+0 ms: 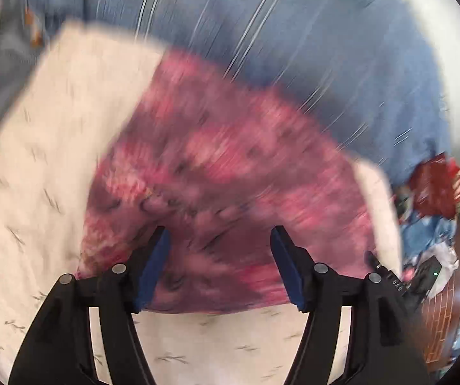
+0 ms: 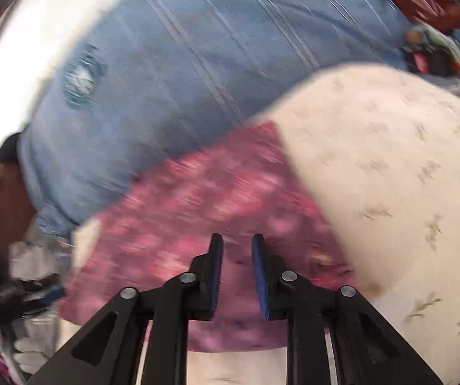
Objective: Fold small clothes
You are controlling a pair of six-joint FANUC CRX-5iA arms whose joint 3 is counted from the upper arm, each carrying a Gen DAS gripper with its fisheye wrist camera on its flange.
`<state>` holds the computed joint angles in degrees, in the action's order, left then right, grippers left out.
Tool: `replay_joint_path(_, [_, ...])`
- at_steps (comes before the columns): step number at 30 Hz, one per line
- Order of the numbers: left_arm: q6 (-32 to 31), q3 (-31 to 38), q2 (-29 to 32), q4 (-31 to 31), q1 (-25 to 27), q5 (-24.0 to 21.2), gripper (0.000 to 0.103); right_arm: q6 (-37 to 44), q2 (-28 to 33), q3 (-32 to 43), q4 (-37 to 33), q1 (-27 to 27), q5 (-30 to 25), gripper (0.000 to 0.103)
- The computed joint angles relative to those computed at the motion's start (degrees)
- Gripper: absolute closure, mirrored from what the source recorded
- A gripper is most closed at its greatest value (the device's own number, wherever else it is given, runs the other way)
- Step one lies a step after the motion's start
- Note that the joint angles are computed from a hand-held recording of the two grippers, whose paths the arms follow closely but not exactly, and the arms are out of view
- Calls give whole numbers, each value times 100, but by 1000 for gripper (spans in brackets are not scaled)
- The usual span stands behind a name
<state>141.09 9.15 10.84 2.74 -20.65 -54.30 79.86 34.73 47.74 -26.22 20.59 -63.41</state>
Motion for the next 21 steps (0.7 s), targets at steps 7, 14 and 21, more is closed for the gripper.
replay_joint_path(7, [-551, -695, -443, 478, 116, 450, 40, -269, -380, -442, -137, -47, 240, 86])
replay_joint_path(14, [-1239, -2667, -1648, 2367, 783, 1709, 40, 37, -902, -975, 406, 188, 297, 80])
replay_joint_path(21, [-2239, -3238, -1828, 3593, 1053, 1869, 35, 1806, -1130, -892, 451, 1000, -130, 71])
